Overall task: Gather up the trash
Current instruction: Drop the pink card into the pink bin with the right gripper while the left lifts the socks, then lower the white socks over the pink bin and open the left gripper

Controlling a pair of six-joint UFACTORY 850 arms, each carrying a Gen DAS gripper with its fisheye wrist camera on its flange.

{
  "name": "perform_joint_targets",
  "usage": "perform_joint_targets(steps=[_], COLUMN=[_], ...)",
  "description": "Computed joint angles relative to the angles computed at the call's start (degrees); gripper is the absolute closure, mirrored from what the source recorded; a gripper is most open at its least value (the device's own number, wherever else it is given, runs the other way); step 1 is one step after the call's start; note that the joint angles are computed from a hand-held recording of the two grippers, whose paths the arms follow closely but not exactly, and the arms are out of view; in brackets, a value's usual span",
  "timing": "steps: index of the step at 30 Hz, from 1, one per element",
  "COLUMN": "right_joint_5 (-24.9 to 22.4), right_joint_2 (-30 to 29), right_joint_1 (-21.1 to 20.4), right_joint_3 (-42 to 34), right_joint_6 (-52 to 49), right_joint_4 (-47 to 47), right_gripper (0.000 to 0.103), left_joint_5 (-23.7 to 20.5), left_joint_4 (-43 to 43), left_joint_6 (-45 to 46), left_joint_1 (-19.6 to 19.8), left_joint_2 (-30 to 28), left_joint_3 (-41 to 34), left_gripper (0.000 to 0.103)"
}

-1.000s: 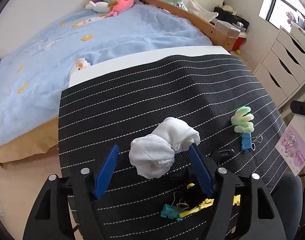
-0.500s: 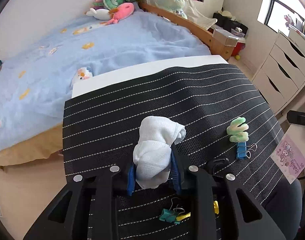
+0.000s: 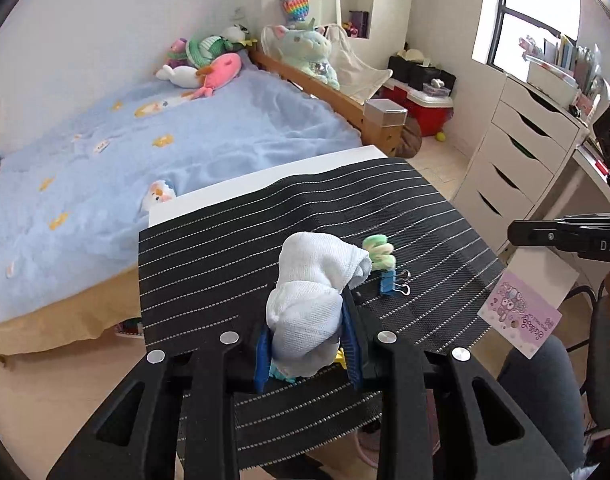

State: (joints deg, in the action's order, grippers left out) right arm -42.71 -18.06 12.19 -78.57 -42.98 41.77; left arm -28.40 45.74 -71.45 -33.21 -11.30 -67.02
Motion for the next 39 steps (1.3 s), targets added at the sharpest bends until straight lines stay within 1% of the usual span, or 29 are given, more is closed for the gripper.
perform_joint_targets(steps=[6, 12, 16, 22, 24, 25, 26, 27, 28, 29, 30, 33, 39], right_joint_5=[-0.09, -0.32, -0.29, -0.59, -0.81, -0.21, 0.27, 0.44, 0.36, 0.31, 0.42, 1.33, 3.37], right_joint_2=[4.89, 8.26, 9.88, 10.64, 10.28, 10.26, 10.27, 10.24, 10.22, 10.30, 10.66, 10.83, 12.88], right_joint_1=[-0.27, -0.48, -0.73, -1.27, -1.37, -1.28, -1.18, -1.30, -1.60, -1.89, -2.27, -2.38, -3.32], right_joint_3=[5.61, 11.06, 14.49, 17.68, 17.92, 18.03, 18.05, 18.20, 18.32, 18.51, 18.92, 18.72, 19.30], right_joint_6=[-3.86, -5.67, -5.94, -6.66, -6.36, -5.63, -4.87, -4.56, -4.71, -5.46, -6.76, -5.89, -5.36], right_joint_4=[0.96, 1.11, 0.94, 1.23, 0.77, -0.03, -0.80, -0.83, -0.09, 1.14, 2.68, 1.76, 1.24], right_gripper=[0.103, 0.103, 0.103, 0.103, 0.099, 0.098, 0.095, 0.071, 0.032, 0.019, 0.013, 0.009, 0.006], left_joint_5=[-0.14, 0.69, 1.53, 2.14, 2.15, 2.10, 2.01, 1.96, 1.98, 2.03, 2.03, 2.49, 3.64], left_joint_4=[3.99, 5.05, 4.32, 3.20, 2.80, 2.73, 2.72, 2.63, 2.66, 2.53, 2.42, 1.13, -1.22], left_joint_6=[-5.44, -8.97, -10.11, -10.64, -10.30, -10.15, -10.05, -9.79, -9.78, -9.55, -9.39, -7.80, -4.65], left_joint_1=[-4.56, -8.08, -9.67, -11.43, -11.54, -11.58, -11.63, -11.65, -11.69, -11.69, -11.80, -11.86, -12.28], left_joint_2=[2.91, 4.17, 4.30, 4.58, 4.45, 4.48, 4.44, 4.36, 4.34, 4.25, 4.12, 3.73, 2.98], left_joint_3=[3.17, 5.98, 7.17, 8.49, 8.35, 8.31, 8.20, 8.06, 8.09, 8.00, 7.89, 7.57, 6.98], left_gripper=[0.074, 0.074, 0.074, 0.074, 0.074, 0.074, 0.074, 0.074, 0.074, 0.074, 0.074, 0.074, 0.074])
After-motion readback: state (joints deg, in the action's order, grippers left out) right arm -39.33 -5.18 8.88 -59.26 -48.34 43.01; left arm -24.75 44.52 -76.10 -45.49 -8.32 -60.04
